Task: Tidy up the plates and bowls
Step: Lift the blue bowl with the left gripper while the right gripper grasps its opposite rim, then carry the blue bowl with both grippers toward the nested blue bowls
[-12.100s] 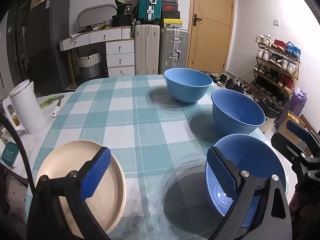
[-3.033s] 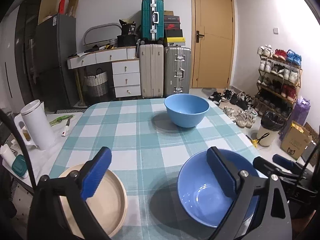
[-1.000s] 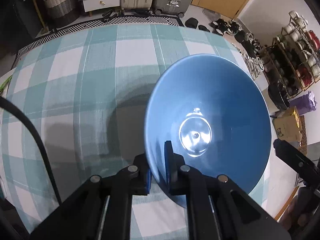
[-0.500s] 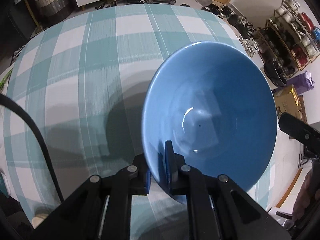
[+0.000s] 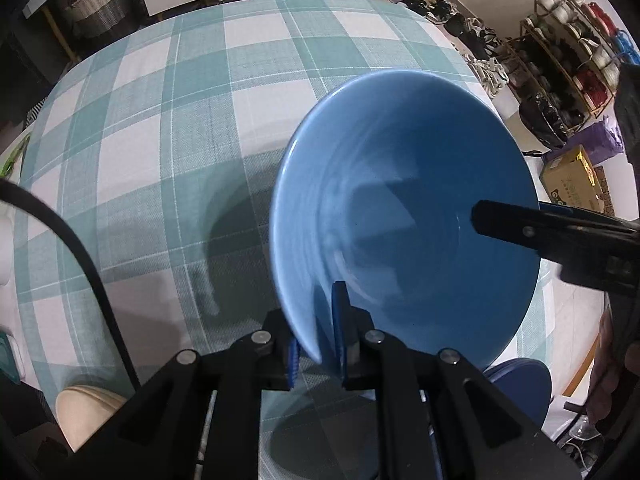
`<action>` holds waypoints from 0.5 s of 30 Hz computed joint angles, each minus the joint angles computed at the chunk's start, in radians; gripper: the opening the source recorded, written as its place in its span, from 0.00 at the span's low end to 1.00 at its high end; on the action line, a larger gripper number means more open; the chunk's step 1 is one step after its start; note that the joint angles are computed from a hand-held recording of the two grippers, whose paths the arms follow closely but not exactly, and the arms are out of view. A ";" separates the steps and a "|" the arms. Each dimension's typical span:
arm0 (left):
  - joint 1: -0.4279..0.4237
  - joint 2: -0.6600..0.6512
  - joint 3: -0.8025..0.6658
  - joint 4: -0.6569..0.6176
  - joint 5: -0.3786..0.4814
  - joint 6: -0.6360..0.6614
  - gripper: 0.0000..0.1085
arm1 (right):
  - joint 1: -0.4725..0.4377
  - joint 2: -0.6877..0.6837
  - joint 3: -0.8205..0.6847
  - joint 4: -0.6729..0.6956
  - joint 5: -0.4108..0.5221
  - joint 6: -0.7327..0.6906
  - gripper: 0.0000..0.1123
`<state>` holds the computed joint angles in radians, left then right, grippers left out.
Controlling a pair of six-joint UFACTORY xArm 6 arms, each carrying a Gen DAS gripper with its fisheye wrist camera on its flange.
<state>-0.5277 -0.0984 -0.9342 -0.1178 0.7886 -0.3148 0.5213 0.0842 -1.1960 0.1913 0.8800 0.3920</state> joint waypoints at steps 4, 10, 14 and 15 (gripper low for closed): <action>0.003 0.001 0.000 -0.004 0.001 0.002 0.11 | 0.006 0.021 -0.006 0.004 0.020 -0.031 0.49; 0.015 0.006 0.001 -0.024 -0.003 0.015 0.12 | 0.020 0.007 0.025 0.008 -0.031 -0.087 0.11; 0.017 0.009 -0.007 -0.021 0.009 0.008 0.12 | 0.023 -0.002 0.028 -0.004 -0.036 -0.080 0.11; 0.017 0.008 -0.008 -0.019 0.010 0.005 0.12 | 0.025 -0.006 0.031 -0.008 -0.042 -0.078 0.11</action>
